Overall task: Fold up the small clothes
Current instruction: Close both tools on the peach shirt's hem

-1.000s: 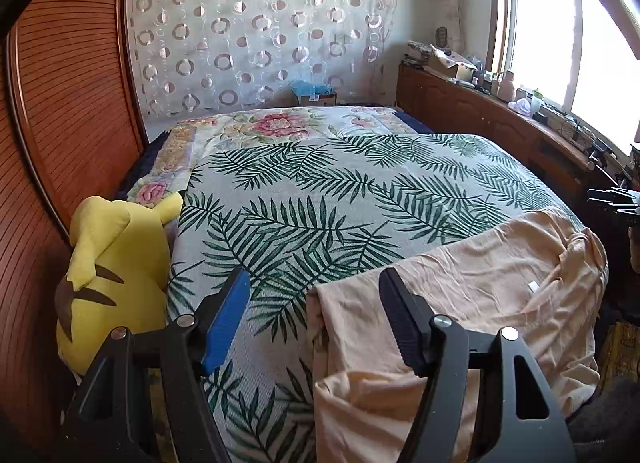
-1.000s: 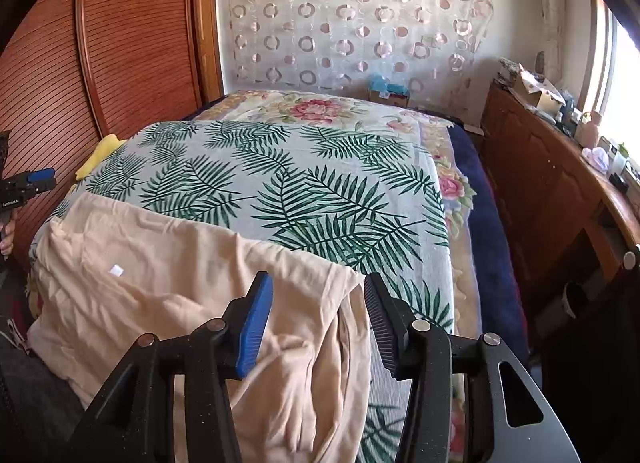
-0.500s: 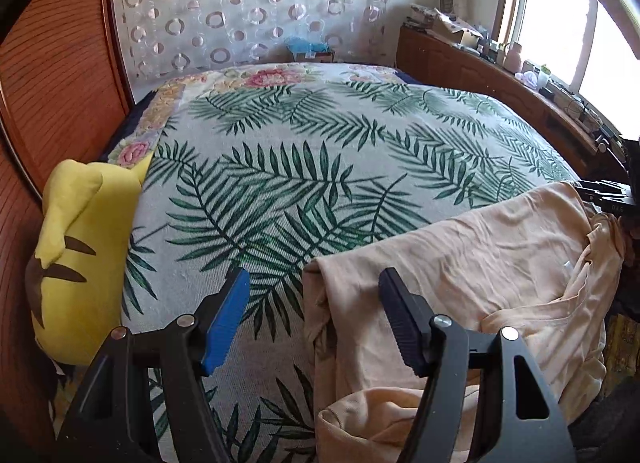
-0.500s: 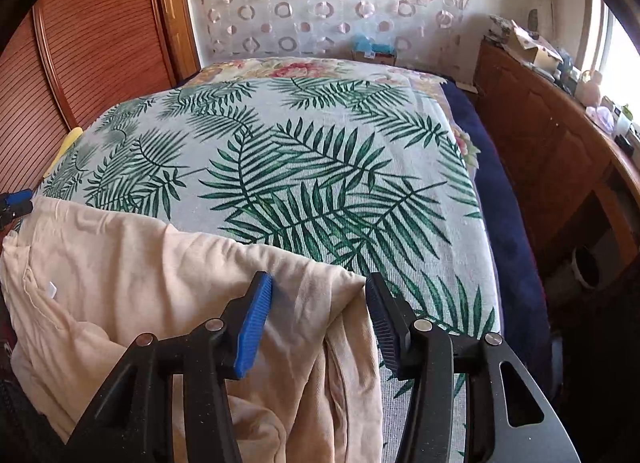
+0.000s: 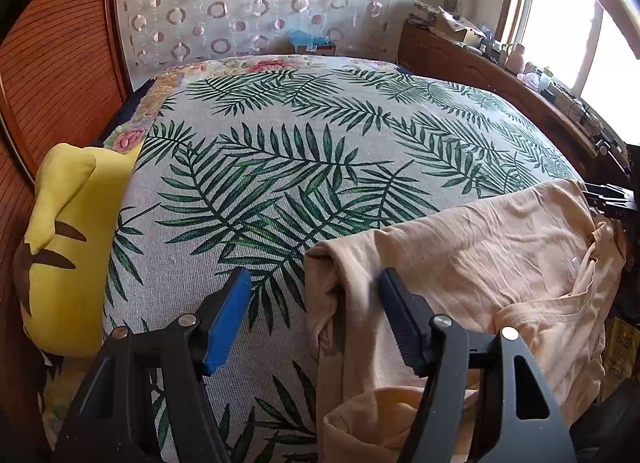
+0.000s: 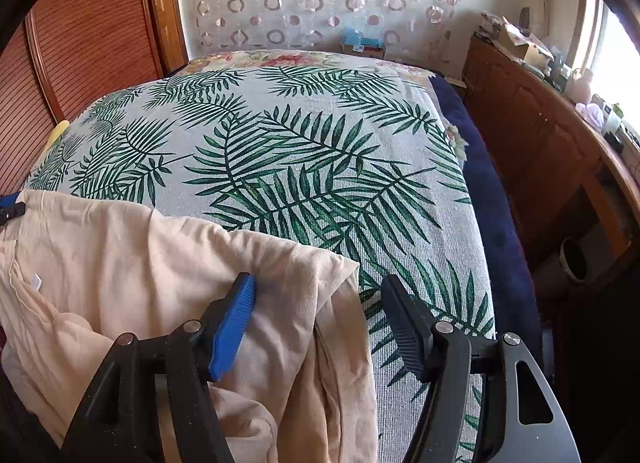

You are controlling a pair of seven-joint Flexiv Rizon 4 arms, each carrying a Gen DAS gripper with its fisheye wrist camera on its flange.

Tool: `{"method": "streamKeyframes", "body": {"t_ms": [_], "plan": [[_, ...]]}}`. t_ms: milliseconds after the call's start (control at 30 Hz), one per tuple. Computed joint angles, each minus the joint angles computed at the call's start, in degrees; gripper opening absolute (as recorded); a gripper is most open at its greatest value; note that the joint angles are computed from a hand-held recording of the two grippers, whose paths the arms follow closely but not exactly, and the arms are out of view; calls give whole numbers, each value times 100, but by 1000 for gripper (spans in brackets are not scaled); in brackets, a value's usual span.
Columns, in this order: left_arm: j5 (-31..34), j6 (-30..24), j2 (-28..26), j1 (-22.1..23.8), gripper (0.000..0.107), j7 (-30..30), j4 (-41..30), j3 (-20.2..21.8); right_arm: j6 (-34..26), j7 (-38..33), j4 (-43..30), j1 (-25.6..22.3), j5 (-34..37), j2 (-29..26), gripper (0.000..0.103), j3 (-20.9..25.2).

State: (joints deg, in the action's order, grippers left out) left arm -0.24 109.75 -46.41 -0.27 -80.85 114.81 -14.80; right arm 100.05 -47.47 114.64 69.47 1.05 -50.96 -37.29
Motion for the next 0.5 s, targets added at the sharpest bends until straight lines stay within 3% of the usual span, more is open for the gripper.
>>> {"method": "streamKeyframes", "body": {"t_ms": [100,233,367,467,500], "plan": [[148,-46,-11,211,53,51,24,-215,-68,-40,-12,-97,-74,67,70,84],[386,-225,-50,604,20,183,53,-663,-282,-63,-60,-401,-340,291,71,360],[411,-326,-38,752,11,269,75,-887,-304,-194,-83,-718,-599,438,69,642],[479,-273,-26,936,10,304,127,-1121,-230,-413,-114,-1018,-834,558,47,963],[452,-223,21,894,9,272,148,-1081,-267,-468,-116,-1039,-888,590,35,997]]}}
